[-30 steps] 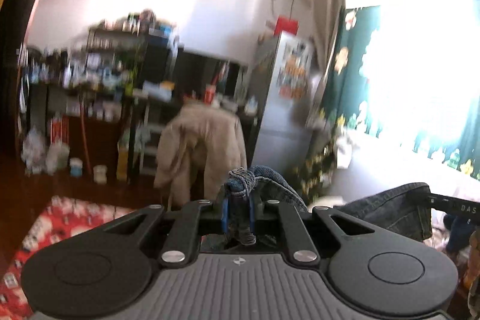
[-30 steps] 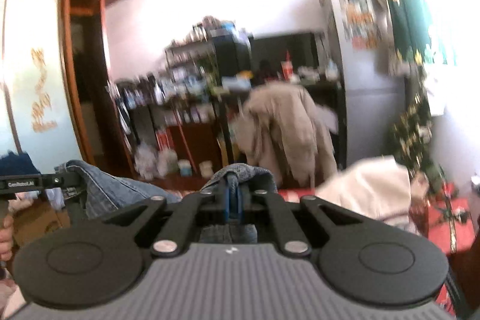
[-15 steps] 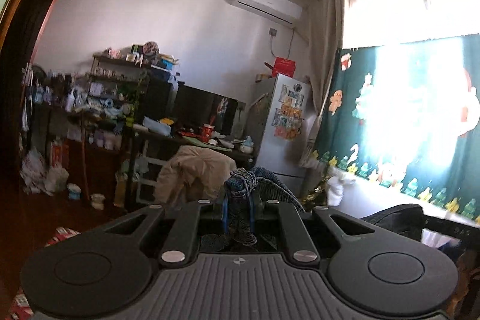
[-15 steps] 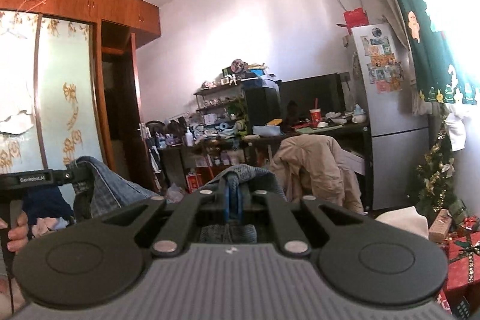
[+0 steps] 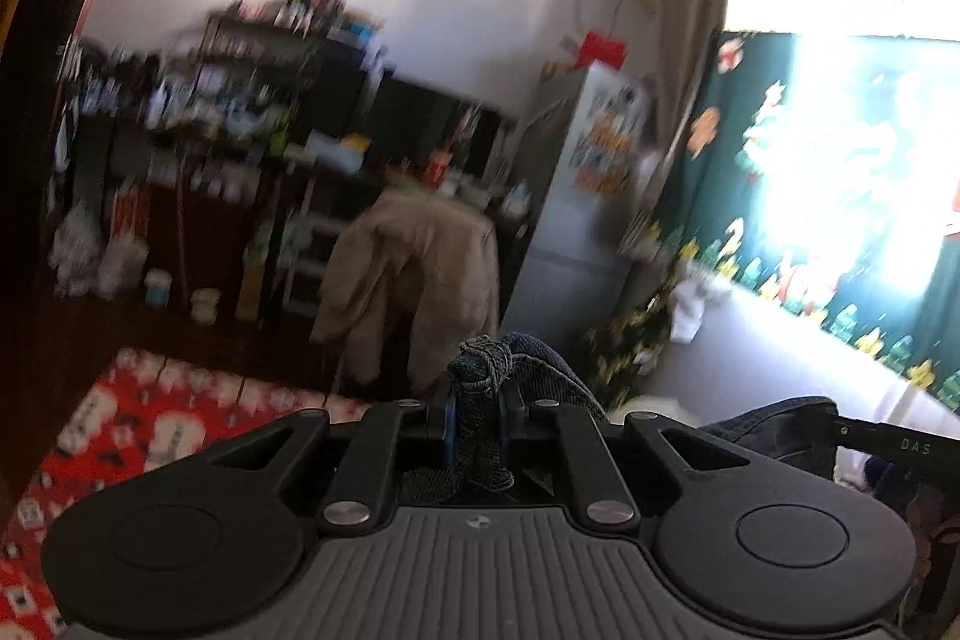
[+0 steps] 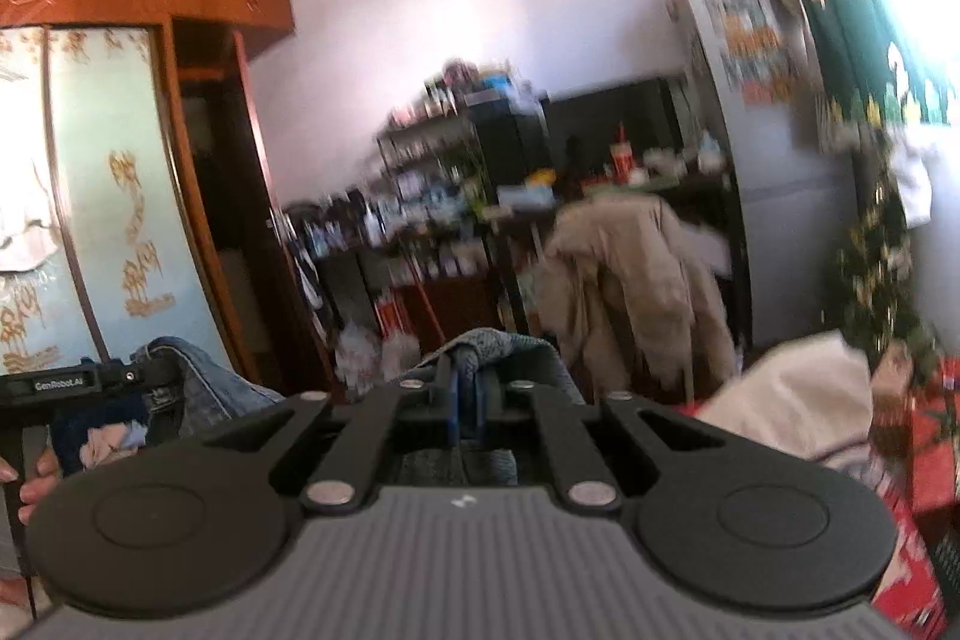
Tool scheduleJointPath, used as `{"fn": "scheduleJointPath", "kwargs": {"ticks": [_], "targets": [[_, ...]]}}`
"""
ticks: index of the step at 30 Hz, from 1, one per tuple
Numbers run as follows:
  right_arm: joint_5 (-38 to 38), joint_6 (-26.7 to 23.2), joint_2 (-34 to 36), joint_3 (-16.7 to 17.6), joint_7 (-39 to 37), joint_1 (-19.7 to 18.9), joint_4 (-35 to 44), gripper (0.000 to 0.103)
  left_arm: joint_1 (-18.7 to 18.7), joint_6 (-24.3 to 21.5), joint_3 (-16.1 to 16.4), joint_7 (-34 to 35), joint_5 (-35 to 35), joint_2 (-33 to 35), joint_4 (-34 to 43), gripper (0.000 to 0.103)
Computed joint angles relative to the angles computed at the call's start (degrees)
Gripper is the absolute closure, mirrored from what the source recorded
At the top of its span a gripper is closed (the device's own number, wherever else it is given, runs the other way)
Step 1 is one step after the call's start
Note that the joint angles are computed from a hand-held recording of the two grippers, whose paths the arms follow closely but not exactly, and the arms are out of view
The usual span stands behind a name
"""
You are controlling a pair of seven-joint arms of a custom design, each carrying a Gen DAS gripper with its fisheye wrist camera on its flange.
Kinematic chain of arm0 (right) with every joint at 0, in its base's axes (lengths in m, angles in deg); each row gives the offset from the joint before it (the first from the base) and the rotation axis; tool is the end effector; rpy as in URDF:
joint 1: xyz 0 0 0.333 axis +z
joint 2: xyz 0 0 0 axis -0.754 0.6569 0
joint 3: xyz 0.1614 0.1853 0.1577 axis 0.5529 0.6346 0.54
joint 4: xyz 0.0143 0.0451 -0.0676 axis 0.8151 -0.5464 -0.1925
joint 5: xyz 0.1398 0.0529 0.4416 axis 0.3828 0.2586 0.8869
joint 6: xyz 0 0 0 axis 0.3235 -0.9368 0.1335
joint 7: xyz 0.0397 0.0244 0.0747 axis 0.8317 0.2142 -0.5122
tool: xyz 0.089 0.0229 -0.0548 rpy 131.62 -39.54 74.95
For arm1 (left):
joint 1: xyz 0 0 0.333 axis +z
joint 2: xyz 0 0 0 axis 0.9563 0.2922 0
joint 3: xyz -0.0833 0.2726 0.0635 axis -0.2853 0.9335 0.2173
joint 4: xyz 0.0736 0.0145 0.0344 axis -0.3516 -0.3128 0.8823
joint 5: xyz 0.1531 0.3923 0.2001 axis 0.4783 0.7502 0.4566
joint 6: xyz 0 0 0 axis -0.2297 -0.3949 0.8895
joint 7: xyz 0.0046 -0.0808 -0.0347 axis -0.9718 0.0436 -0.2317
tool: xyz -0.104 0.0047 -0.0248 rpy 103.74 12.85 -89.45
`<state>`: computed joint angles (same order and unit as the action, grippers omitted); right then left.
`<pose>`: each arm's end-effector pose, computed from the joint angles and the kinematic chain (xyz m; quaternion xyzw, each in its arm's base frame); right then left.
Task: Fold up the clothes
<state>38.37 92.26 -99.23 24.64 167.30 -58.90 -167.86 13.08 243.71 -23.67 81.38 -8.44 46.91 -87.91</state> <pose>0.4106 0.3019 0.6390 -0.5417 0.5598 -0.3112 0.5443 0.5300 -0.1329 0.5751 -0.5083 0.6105 -0.5647 0.2237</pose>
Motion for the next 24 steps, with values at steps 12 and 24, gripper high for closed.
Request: {"fn": "scheduleJointPath", "kwargs": {"ticks": [12,24], "targets": [[-0.2,4.2,4.2,4.6,0.3,-5.8,1.8,0.097,3.7,0.7,-4.0,0.4,1.4,-0.1,0.8,0.091],[3.2,2.9,-7.4,2.0,-4.7,-2.4,2.8,0.097,14.0,5.9,-14.5,-5.3,9.6,-7.7,-4.1,0.091]]}}
